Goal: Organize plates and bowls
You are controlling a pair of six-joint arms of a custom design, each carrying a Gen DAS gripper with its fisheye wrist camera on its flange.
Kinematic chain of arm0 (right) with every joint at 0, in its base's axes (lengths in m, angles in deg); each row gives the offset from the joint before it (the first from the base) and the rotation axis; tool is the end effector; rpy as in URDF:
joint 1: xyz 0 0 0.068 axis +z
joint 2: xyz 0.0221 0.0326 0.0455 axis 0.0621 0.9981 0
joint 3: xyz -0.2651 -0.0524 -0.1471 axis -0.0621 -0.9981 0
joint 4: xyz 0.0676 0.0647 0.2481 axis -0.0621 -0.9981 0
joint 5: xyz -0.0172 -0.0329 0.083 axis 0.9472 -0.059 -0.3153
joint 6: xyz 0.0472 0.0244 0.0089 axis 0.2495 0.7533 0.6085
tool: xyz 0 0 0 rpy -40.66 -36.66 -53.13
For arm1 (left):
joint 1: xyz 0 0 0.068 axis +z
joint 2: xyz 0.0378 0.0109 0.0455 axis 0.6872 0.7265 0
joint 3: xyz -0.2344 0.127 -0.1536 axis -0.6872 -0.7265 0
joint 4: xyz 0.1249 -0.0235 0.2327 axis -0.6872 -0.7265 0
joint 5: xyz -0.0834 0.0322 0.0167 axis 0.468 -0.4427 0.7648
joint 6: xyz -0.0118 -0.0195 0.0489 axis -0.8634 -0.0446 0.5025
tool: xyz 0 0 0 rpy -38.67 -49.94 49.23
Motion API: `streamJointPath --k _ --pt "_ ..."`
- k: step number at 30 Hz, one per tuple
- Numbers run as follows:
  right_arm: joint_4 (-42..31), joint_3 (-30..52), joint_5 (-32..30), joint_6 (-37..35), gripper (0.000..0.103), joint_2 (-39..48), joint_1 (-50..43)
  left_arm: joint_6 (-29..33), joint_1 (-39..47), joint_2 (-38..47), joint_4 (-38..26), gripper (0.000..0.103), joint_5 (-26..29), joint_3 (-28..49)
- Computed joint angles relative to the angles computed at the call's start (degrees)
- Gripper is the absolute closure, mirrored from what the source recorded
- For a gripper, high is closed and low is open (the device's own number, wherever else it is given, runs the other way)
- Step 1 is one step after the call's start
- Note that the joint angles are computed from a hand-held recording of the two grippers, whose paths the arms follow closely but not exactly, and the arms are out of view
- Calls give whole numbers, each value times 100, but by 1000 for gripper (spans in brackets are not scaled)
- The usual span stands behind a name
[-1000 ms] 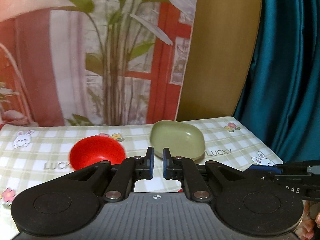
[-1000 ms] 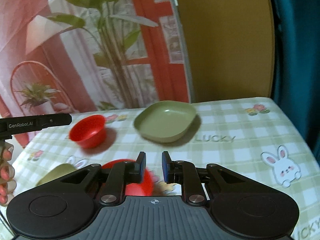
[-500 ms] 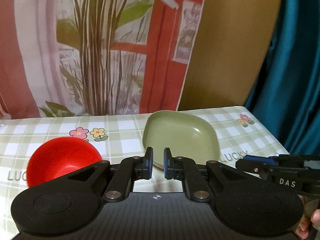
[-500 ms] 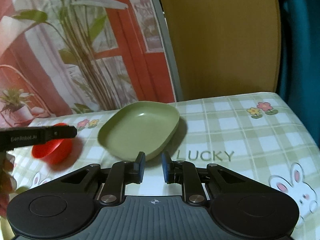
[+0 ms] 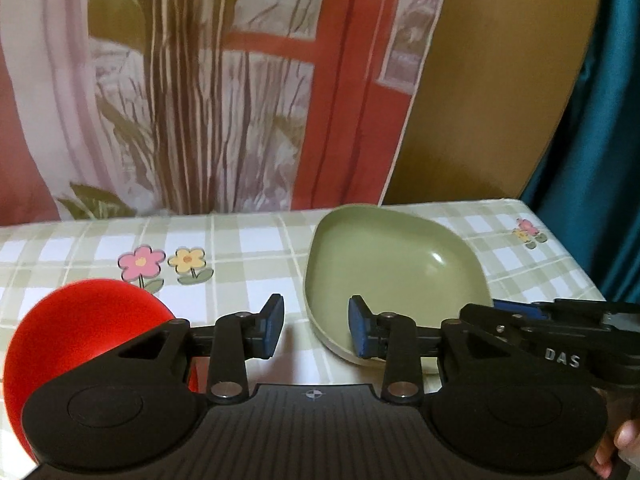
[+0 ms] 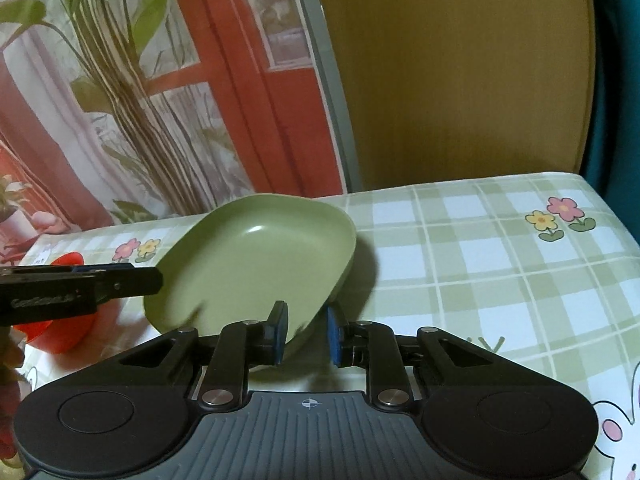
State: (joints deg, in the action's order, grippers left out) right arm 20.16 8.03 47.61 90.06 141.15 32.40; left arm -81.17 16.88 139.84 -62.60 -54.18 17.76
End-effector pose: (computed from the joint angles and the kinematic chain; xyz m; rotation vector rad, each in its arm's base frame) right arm 0.3070 0.1708 0.1038 -0.2469 2.3240 0.4656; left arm 0.3040 -0.1412 0.1065 -0.1134 2.3188 -0.1422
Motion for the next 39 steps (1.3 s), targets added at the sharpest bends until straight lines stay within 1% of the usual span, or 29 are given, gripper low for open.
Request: streamJointPath --k 1,3,5,9,12,15,19,23,26,33,39 --pt "7 -5 2 -1 83 2 3 -52 41 45 -75 66 82 57" --pt "-17 -3 -16 -5 84 -13 -7 -98 103 105 -225 73 216 163" --pt "-27 -20 -57 -7 85 -36 -19 -84 128 129 -312 83 333 221" --pt "-77 -88 -29 30 86 -134 9 -73 106 118 -475 84 323 276" --pt "-65 -195 -49 168 86 -244 32 -201 123 34 -538 86 386 229" --pt "-80 -343 16 242 86 -482 105 -175 -14 -215 -649 86 194 119" --pt "-138 -587 152 392 86 -952 262 -218 -267 -787 -852 86 -70 -134" --pt "-283 -805 323 523 86 -1472 570 -467 -522 -1472 -1124 86 -324 -487" --pt "-440 -931 503 659 86 -1839 906 -651 -782 -2040 -1422 86 -635 -762" --pt "-885 -1036 943 977 86 -2527 1757 -1113 -1479 -3378 -2500 86 -1462 -1231" --pt "-1256 -994 1266 1228 85 -2925 2519 -1871 -1977 -4568 -3616 86 -1947 -1535"
